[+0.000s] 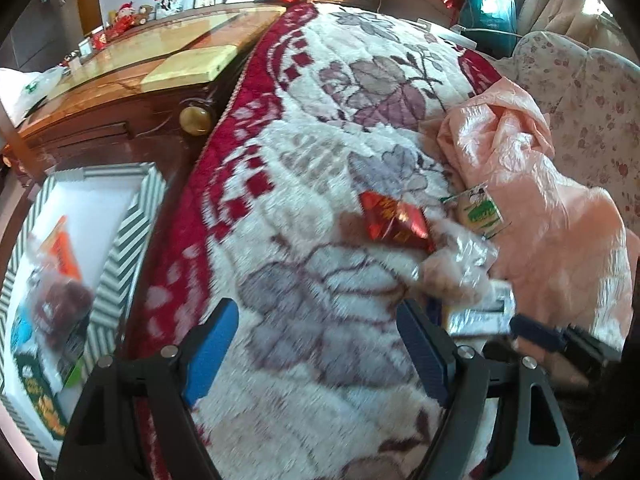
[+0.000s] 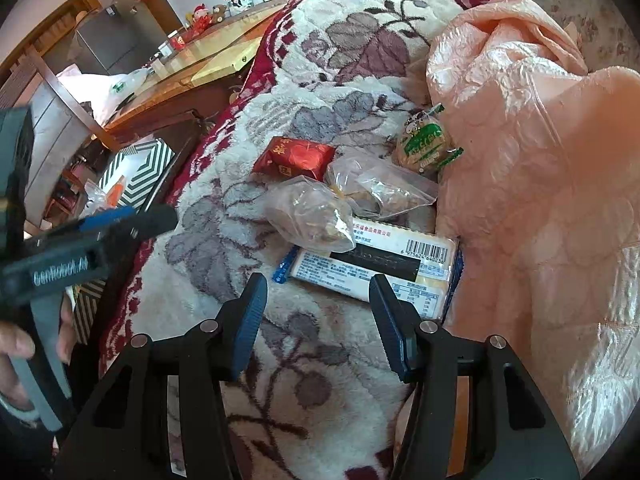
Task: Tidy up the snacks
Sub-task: 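Grasp the red candy with the left gripper while the right gripper approaches the white bar packet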
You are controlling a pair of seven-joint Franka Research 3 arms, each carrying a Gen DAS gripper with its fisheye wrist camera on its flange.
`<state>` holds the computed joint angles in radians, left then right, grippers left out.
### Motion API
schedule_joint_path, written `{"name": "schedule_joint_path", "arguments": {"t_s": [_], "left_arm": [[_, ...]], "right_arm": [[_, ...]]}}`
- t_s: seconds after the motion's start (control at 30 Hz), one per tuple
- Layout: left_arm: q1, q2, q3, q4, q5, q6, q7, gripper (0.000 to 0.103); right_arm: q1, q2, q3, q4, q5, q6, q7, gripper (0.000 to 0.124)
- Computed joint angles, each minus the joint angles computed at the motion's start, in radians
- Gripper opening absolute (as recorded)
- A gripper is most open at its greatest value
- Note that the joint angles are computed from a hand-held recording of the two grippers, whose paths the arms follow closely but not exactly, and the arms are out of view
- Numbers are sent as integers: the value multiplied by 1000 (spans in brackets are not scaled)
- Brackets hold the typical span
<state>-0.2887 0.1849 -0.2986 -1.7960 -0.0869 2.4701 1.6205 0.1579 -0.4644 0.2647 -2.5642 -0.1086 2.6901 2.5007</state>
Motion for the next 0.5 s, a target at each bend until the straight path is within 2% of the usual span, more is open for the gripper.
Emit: {"name": "schedule_joint_path", "arguments": {"t_s": [0.2, 0.4, 0.5], "left_arm": [[-19, 133, -16, 184, 3, -85, -20, 83], [-59, 302, -25, 420, 24, -217, -54, 83], [-78, 393, -31, 545, 21, -307, -65, 85]], "right_arm": [[5, -3, -17, -21, 21, 19, -13, 53], [9, -6, -25, -38, 47, 39, -34, 53], [11, -6, -30, -47, 62, 50, -47, 53]]}}
